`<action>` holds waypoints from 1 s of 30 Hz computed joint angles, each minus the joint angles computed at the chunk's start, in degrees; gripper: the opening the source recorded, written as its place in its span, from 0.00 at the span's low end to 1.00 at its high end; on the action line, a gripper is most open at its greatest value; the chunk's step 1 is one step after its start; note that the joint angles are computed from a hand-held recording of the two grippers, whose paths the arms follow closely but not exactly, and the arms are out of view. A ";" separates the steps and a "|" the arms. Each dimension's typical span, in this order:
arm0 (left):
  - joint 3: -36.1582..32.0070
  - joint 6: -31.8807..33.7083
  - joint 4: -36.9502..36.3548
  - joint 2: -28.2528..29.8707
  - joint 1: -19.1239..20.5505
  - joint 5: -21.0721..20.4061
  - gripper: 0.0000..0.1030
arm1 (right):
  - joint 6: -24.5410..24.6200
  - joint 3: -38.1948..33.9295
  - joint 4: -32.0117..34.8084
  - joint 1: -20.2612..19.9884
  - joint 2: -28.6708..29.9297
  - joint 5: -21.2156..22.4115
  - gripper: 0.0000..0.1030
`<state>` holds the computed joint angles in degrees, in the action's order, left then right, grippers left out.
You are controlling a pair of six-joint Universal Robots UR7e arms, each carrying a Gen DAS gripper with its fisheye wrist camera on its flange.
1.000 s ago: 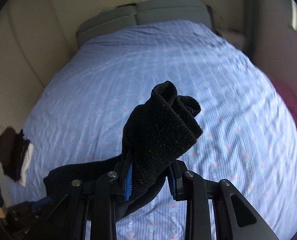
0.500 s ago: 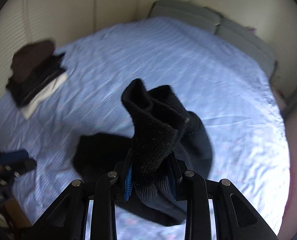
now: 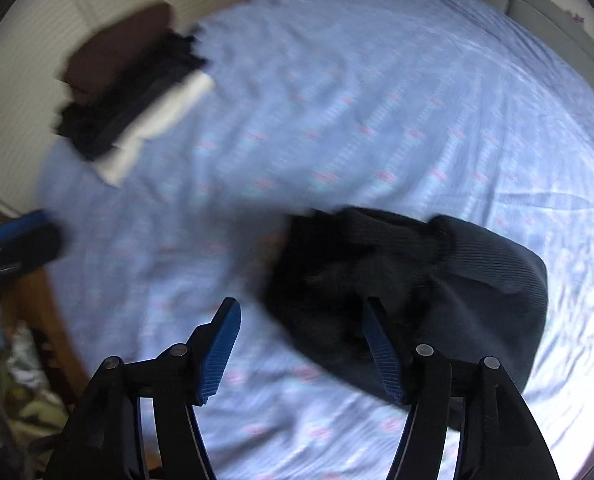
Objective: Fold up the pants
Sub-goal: 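Fold the pants end over with the right tool and release, then lower both tools onto the folded black bundle and pinch its sides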
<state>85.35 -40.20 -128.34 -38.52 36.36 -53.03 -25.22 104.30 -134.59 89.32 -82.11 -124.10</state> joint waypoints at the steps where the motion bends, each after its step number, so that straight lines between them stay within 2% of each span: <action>1: -0.37 0.71 -0.13 0.06 -0.08 0.09 0.46 | -0.18 0.02 1.08 0.52 -1.37 2.07 0.62; 4: -2.09 4.22 -1.12 0.95 -0.24 -1.21 0.48 | -0.28 1.10 -1.26 1.81 -5.26 4.07 0.66; 5: -2.86 5.74 -1.82 1.52 -0.35 -2.16 0.49 | 0.22 1.21 -2.32 1.77 -6.35 3.91 0.70; 8: -5.71 9.12 -3.31 3.98 -0.56 -5.15 0.53 | 1.48 1.54 -7.63 0.27 -8.89 1.01 0.70; 10: -8.21 10.85 -3.86 6.15 -0.34 -8.09 0.55 | 2.46 1.49 -11.06 -2.42 -9.49 -2.41 0.70; 11: -9.49 11.64 -3.76 7.20 -0.26 -9.29 0.55 | 3.92 0.67 -10.25 -3.96 -9.46 -3.30 0.70; 14: -15.24 14.09 -2.09 11.87 0.31 -12.96 0.56 | 9.45 -0.86 -6.98 -9.44 -10.03 -1.06 0.70; 18: -22.30 13.11 0.94 17.08 1.45 -17.28 0.57 | 14.14 -1.11 -6.20 -14.45 -9.61 0.64 0.70; 21: -26.83 11.55 4.28 20.46 1.91 -17.60 0.58 | 16.79 -1.04 -3.72 -16.62 -9.84 3.59 0.70; 24: -29.43 10.34 7.25 22.53 2.12 -17.25 0.59 | 16.82 -0.06 -1.76 -16.97 -9.54 3.35 0.70; 27: -30.35 9.39 9.36 23.51 2.52 -17.01 0.60 | 15.74 2.60 -3.26 -16.28 -10.05 1.60 0.70; 30: -30.97 5.88 10.60 24.13 3.63 -19.15 0.60 | 13.16 4.54 -4.94 -15.56 -10.42 0.18 0.72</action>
<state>54.39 -34.31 -117.74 -14.39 39.99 -72.18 -12.06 108.84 -139.53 73.76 -92.53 -123.92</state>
